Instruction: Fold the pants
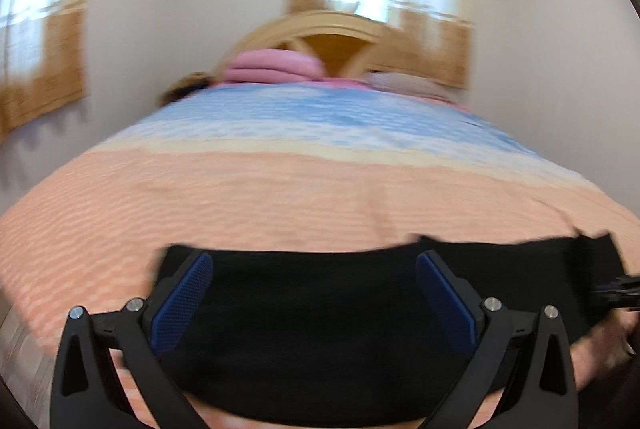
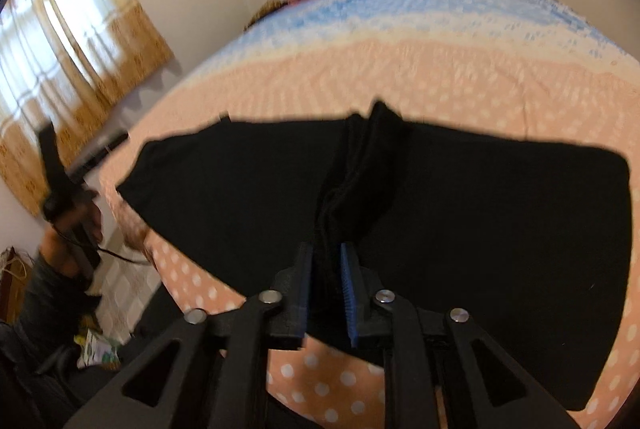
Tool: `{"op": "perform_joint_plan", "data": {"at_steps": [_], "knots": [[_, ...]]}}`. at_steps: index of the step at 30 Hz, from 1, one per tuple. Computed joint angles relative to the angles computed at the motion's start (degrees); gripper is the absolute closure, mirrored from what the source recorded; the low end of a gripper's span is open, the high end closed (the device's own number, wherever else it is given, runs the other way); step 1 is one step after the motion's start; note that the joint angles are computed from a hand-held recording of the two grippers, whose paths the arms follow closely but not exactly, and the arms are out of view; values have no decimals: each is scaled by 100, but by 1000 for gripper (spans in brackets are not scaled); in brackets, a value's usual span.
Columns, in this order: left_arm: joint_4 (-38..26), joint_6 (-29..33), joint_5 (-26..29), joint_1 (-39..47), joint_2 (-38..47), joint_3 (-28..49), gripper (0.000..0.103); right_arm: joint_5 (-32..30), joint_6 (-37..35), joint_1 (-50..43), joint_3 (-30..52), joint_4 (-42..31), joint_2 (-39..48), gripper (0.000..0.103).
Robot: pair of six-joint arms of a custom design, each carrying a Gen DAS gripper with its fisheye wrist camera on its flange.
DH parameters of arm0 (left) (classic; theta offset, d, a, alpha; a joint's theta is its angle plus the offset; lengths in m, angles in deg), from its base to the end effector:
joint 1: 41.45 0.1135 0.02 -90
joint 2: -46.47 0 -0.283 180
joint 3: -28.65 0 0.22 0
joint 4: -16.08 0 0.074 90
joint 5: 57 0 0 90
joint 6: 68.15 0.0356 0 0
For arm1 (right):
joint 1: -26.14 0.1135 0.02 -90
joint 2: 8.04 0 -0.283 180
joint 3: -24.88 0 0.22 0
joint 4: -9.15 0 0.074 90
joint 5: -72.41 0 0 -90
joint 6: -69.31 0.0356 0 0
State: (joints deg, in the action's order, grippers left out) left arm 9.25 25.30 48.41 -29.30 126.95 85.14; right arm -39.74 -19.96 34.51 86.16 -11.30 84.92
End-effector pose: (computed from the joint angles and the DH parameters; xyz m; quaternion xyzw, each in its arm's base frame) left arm 0.2632 0.0470 0.2477 0.0007 0.8643 -0.0491 0.5006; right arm 0.2825 0.0551 0.1961 -0.1240 0.9221 0.2064 0.3030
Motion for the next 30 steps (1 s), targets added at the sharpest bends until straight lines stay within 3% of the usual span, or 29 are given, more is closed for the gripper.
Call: {"op": "perform_joint_plan", "data": {"at_steps": [3, 7, 11, 17, 20, 23, 24, 27, 29, 30], "knots": [[-435, -15, 202, -705, 111, 290, 0, -456, -338, -264, -109, -332, -320, 54], [-754, -104, 319, -1622, 502, 741, 0, -907, -699, -935, -344, -642, -778, 53], [-889, -96, 49, -2610, 916, 1139, 0, -1277, -827, -1864, -570, -660, -931, 53], [-1401, -178, 153, -3411, 1646, 2055, 0, -1968, -182, -3015, -926, 322, -773, 53], [-1594, -343, 252, -3641, 1882, 2348, 6, -2083, 5, -3225, -1105, 674, -849, 53], [-1686, -472, 295, -3843, 2071, 2481, 19, -1984, 112, -3259, -1305, 940, -1020, 52], [-1748, -482, 381, -3870, 2174, 2574, 30, -1939, 186, -3261, -1382, 1064, -1070, 52], [-1904, -647, 523, -3905, 2432, 2791, 46, -1934, 339, -3309, -1477, 1230, -1133, 51], [-1913, -727, 665, -3894, 2480, 2780, 68, -1936, 393, -3363, -1496, 1324, -1067, 50], [-1934, -734, 651, -3891, 2481, 2772, 85, -1925, 454, -3374, -1488, 1384, -1029, 49]]}}
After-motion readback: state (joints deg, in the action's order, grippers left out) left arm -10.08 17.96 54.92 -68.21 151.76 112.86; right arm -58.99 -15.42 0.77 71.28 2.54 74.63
